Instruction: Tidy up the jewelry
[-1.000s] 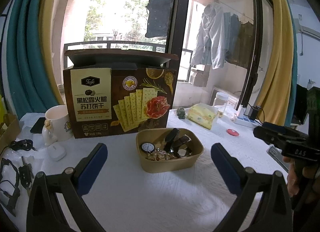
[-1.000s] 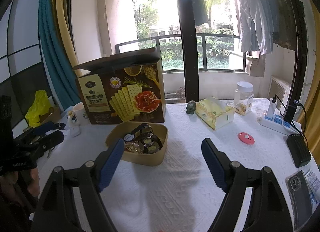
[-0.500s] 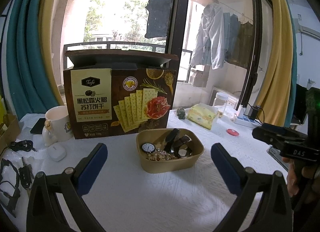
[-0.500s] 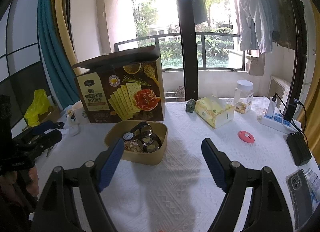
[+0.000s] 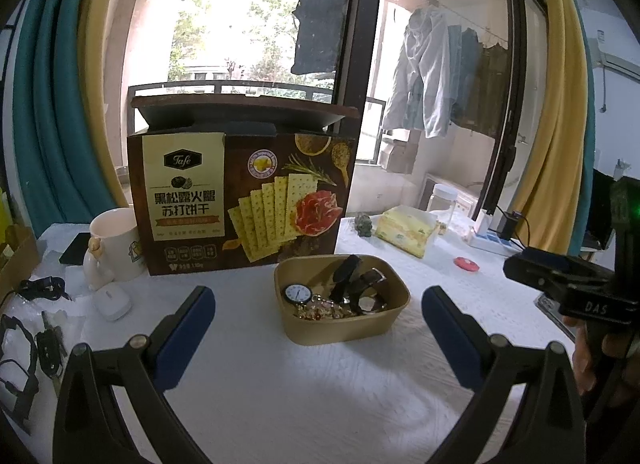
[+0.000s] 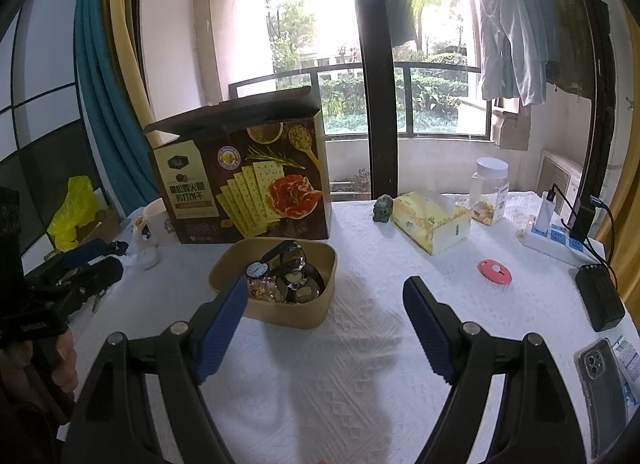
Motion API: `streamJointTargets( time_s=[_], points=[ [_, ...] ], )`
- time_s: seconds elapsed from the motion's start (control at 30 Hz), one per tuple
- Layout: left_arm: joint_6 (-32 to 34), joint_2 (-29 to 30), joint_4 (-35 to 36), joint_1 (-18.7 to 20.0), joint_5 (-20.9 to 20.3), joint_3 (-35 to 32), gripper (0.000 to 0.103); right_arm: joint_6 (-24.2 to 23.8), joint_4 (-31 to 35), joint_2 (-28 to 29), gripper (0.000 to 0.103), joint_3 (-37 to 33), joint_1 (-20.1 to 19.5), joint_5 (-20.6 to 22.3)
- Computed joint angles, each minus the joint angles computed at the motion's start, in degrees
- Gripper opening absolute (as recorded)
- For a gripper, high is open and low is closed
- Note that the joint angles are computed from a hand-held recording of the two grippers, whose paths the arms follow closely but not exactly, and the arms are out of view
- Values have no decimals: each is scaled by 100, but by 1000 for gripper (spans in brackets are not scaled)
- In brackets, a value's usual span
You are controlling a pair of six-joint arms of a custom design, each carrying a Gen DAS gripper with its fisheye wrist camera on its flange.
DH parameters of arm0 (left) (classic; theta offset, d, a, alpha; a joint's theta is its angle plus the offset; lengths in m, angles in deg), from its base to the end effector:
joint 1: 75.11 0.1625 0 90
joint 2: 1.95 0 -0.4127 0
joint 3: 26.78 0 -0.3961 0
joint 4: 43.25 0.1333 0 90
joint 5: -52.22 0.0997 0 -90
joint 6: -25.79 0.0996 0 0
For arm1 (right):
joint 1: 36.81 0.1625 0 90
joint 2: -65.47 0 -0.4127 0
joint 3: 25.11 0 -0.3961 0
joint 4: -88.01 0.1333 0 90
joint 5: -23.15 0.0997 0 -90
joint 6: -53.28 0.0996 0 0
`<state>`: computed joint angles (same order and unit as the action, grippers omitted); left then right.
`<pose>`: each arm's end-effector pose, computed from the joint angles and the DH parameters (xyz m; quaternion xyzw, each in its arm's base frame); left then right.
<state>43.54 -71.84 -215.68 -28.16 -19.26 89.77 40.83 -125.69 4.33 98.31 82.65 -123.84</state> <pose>-0.2548 -0.5144 0.2436 0.4327 0.8351 -0.3293 0.0830 0.2788 -0.3924 0.2349 0.0427 -0.7928 0.5046 0.3393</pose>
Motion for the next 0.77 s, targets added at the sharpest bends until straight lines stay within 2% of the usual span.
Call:
streamJointTargets(
  time_s=[0.77],
  points=[
    [45, 90, -18, 25, -5, -32, 103, 73, 108, 8, 78, -2, -63, 75]
  ],
)
